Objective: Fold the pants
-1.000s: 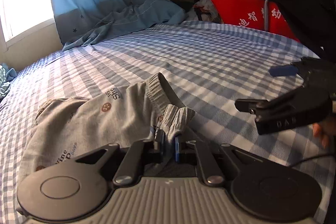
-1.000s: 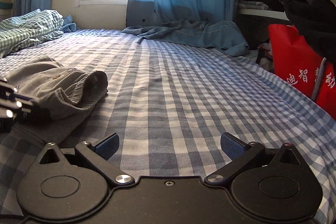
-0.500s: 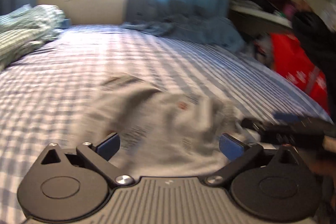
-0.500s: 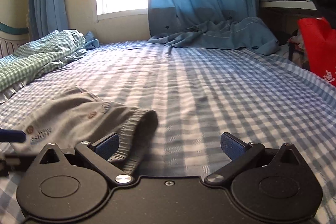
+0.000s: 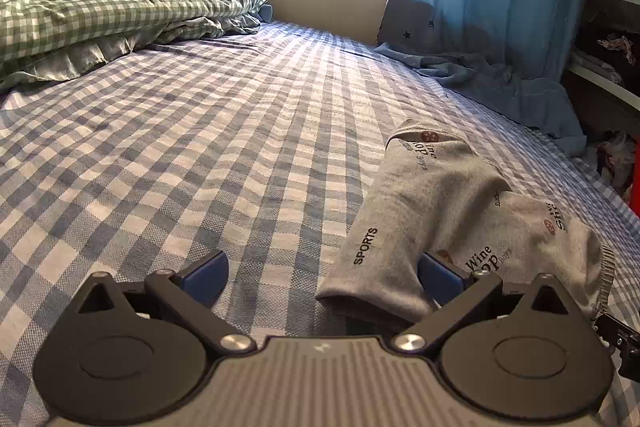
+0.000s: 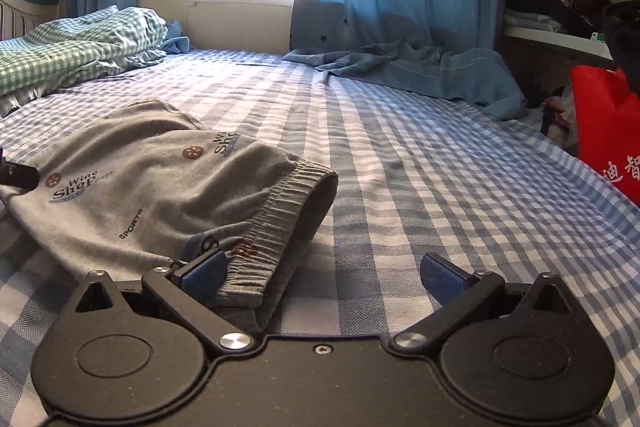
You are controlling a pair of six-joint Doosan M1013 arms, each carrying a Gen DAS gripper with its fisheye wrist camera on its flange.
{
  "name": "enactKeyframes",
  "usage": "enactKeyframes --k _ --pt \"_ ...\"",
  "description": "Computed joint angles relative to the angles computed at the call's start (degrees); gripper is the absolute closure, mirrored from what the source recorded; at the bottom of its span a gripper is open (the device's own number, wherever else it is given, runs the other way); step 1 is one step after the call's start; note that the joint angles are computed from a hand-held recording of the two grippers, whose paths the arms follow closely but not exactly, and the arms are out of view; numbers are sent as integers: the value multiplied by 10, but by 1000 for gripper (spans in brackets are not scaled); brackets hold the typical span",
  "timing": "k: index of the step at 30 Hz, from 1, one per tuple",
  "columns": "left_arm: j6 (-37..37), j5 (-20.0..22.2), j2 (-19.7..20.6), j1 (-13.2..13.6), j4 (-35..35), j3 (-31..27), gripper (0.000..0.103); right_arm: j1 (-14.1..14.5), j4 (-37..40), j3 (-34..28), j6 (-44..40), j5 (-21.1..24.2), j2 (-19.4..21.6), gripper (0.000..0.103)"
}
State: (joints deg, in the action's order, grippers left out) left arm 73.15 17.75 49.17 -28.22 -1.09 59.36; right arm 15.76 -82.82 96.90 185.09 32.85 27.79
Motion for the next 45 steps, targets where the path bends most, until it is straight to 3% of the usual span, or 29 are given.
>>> enactKeyframes --k 7,18,26,37,39,41,43,45 --pt "23 -16 -4 1 -33 11 0 -13 20 6 16 -43 -6 1" --pt "4 -11 -3 -1 -7 9 0 2 -8 0 5 5 2 1" --pt "0 -9 -2 -1 1 7 0 0 -6 1 8 -1 1 1" --pt "33 -6 -4 3 -49 4 0 -4 3 3 13 -16 -3 1" --pt "-35 4 -6 4 -7 -4 0 -7 -13 10 40 -29 -11 1" --pt "-81 -17 -11 6 20 -4 0 -7 -102 24 148 -24 -22 1" --pt "-41 -26 -5 10 -13 -27 0 -5 -178 28 233 8 -24 1" --pt "-15 10 17 8 -14 -84 0 -9 -190 14 244 19 -19 1"
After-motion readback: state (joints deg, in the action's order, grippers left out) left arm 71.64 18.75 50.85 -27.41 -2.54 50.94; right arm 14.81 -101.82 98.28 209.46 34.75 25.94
